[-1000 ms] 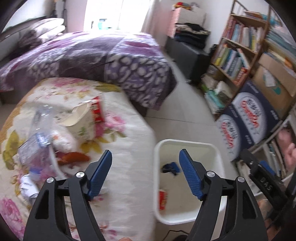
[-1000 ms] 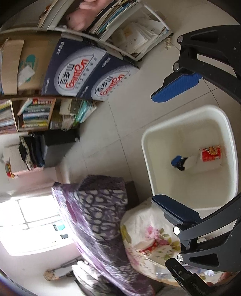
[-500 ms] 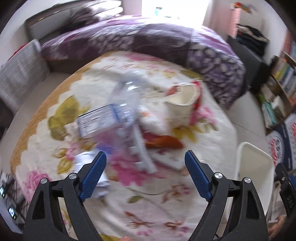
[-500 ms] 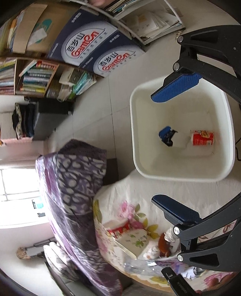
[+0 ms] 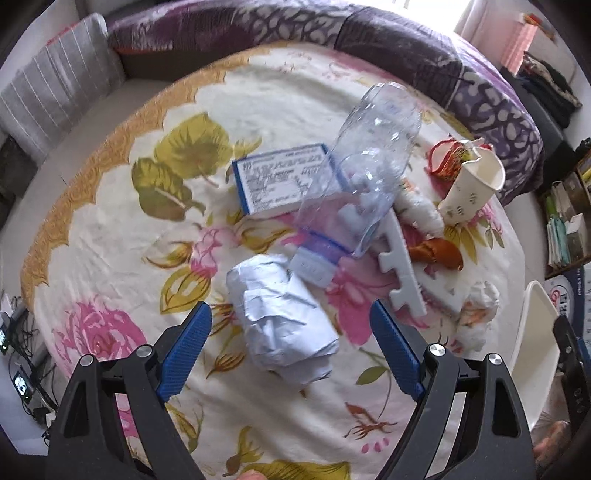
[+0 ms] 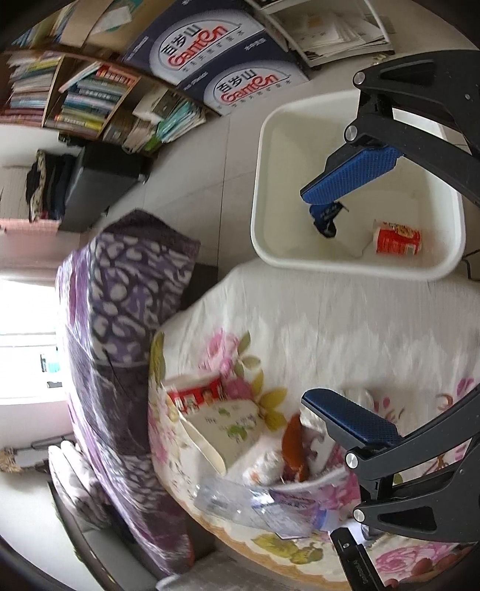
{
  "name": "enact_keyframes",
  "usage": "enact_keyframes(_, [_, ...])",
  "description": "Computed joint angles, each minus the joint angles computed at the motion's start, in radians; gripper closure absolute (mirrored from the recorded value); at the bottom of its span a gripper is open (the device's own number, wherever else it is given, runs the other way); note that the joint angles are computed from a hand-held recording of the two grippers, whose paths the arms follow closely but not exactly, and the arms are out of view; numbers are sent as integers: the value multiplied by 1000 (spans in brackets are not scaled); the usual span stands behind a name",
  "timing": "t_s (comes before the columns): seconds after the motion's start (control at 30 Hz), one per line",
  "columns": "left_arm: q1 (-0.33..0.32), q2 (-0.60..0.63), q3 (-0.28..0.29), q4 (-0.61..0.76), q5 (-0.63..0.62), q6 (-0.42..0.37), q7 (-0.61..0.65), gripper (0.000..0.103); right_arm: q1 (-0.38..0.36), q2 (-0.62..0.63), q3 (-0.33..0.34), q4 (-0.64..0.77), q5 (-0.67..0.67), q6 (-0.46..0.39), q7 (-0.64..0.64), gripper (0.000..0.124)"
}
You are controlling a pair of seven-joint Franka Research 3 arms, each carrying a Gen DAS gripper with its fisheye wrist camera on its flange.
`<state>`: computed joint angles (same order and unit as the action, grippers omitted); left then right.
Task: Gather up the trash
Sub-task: 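Grasp the crumpled white paper ball with the left tool, then grasp the pink foam strip with the right tool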
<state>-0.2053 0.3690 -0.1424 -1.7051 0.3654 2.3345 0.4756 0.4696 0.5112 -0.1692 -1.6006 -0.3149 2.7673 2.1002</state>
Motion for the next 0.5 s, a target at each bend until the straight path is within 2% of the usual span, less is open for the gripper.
enact_keyframes(0.1, [30,-1,-12,-29,-50,33,53,20,2,23,23,32,11,-15,-30,28])
enact_keyframes(0.13, [38,3,-15,-31,-67,33,71,24,1,30,29,40,17,-17,-41,28])
enact_keyframes(0.2, [68,-1,-31,-63,-137,75,119,27,1,44,39,56,29,-22,-68,28])
enact_keyframes(0.3, [115,-12,-64,-101,-261,124,226,44,-6,70,73,88,62,-36,-138,28])
enact_keyframes(0.5, [130,-79,-60,-189,-347,194,307,49,-35,126,160,156,187,-68,-326,28])
